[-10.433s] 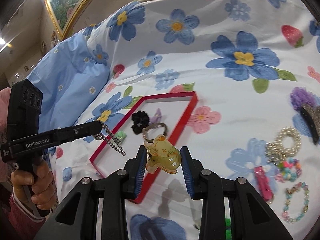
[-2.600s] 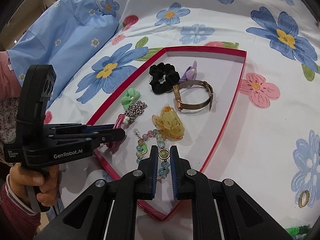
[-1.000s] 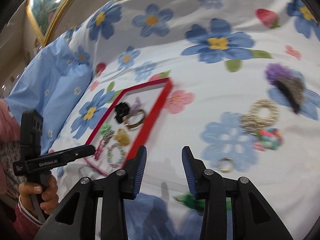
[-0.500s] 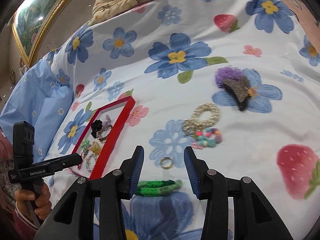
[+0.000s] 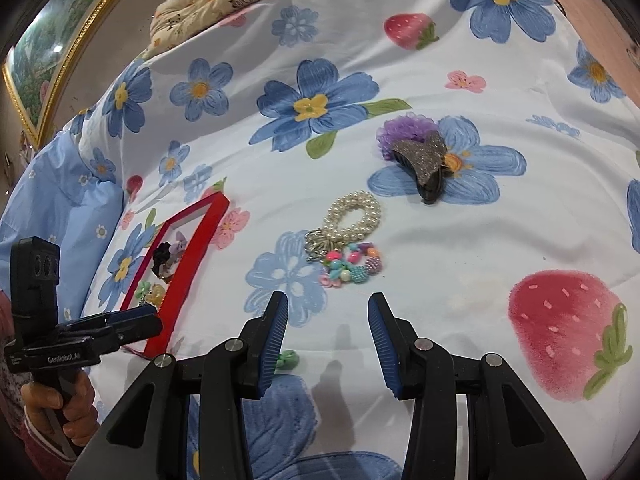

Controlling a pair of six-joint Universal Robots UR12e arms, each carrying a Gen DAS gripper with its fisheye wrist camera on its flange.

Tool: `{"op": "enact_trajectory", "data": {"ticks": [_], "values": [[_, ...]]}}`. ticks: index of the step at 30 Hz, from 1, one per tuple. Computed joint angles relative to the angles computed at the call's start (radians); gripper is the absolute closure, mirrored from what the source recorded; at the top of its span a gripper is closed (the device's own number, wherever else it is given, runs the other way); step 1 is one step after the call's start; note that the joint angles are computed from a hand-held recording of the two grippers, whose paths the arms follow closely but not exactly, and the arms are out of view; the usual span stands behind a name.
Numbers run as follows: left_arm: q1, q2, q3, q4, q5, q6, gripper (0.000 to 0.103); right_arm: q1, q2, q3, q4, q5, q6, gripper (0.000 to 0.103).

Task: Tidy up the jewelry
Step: 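Move the left tool to the green braided band while the right tool reaches the colorful beads, then grasp the green braided band with the left tool while the right tool grasps the colorful beads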

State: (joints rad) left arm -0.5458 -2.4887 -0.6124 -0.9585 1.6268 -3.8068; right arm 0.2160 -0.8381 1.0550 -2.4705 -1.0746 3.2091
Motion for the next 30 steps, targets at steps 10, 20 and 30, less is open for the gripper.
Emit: {"op": "enact_trajectory", "data": {"ticks": [10,20,30], "values": [[-0.013,-0.090,0.152,-0.086,-0.086,0.081,0.040,0.001,0.040,-0.055,0.059,-0.003,-0.001,0.059],[-0.012,-0.190,0.309,-0.181,-0.130,0.100,0.040,0.016,0.115,-0.172,0.142,-0.045,-0.023,0.057],[0.012,-0.157,0.222,-0.090,-0.192,0.065,0.083,0.035,0.152,-0.220,0.149,-0.103,-0.063,0.067]]}}
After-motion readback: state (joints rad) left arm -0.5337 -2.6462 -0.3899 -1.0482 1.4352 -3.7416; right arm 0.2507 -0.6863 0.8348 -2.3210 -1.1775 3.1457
